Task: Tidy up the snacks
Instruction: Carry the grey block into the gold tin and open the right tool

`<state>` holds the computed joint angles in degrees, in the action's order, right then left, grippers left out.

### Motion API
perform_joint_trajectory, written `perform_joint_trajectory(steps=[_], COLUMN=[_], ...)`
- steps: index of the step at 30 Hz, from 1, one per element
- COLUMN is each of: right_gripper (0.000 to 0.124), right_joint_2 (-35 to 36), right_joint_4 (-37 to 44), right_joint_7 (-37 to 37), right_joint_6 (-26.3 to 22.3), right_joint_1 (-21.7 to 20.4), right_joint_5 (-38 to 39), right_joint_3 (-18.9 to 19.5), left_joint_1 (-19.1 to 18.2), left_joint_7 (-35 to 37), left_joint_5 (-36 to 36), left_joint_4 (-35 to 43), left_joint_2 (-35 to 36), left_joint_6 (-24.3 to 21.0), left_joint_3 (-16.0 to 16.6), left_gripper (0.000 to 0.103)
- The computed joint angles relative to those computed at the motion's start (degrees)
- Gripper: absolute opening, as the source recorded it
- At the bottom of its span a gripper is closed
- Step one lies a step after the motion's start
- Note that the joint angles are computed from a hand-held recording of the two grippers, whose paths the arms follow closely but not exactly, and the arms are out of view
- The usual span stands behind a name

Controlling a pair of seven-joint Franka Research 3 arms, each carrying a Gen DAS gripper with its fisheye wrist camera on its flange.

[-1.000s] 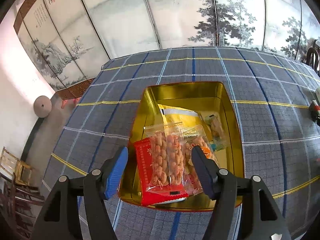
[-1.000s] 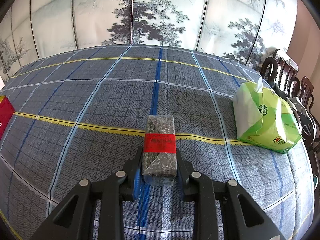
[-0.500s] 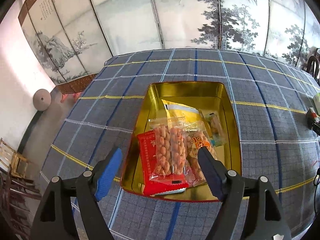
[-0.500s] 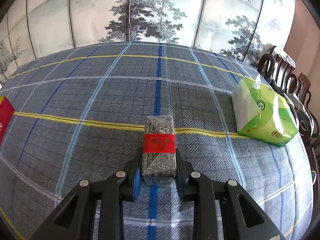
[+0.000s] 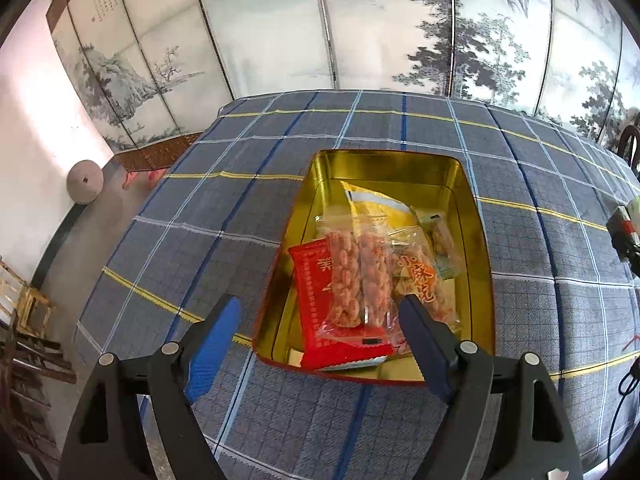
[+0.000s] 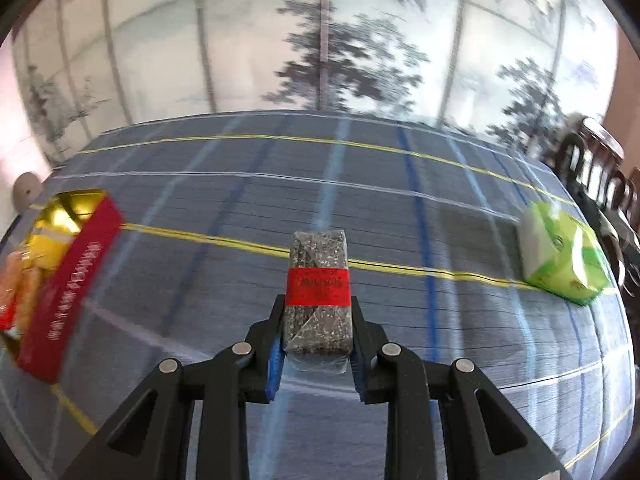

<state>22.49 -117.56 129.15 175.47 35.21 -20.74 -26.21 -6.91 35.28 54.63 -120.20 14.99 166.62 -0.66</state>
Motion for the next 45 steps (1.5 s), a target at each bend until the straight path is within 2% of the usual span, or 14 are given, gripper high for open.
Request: perform_joint_trajectory(steps=[9,19,27,35,45], right_gripper=[0.027,0.027,0.027,0.027,0.027], right_joint_2=[-0.1,4.0,8.5,11.5,14.6], right_joint_4=[4.3,11.7,18.3,22.9,27.4], right_joint_7=[-9.0,-17.6,-19.4,-16.7,-14.8], right_joint_6=[-0.4,-2.8,-6.6,-10.0,-12.9], right_joint_1=[-4.3,-4.2,-1.6,1.1,0.8], right_joint_5=[6.9,14.8,15.9,12.8,10.9], right_joint_3=[12.9,20.1,19.7,16.9,17.4], left_joint_1=[1.9,4.7,6.3,7.3,7.0], left_joint_7=[-2.0,-2.8,-2.5,-1.2,-0.5], left_joint_5=[0.6,0.4,0.3,-0.5,-0.5], left_joint_4=[-2.8,-5.1,-6.4,-6.6,-6.6], left_joint_2=[-2.0,-3.0,-3.6,-3.5,-3.3], left_joint_6=[1.1,2.0,2.6,2.6,2.5], left_joint_3=[1.0,1.5,2.0,1.8,2.0], left_gripper=[0.08,0.08,0.08,0.08,0.08])
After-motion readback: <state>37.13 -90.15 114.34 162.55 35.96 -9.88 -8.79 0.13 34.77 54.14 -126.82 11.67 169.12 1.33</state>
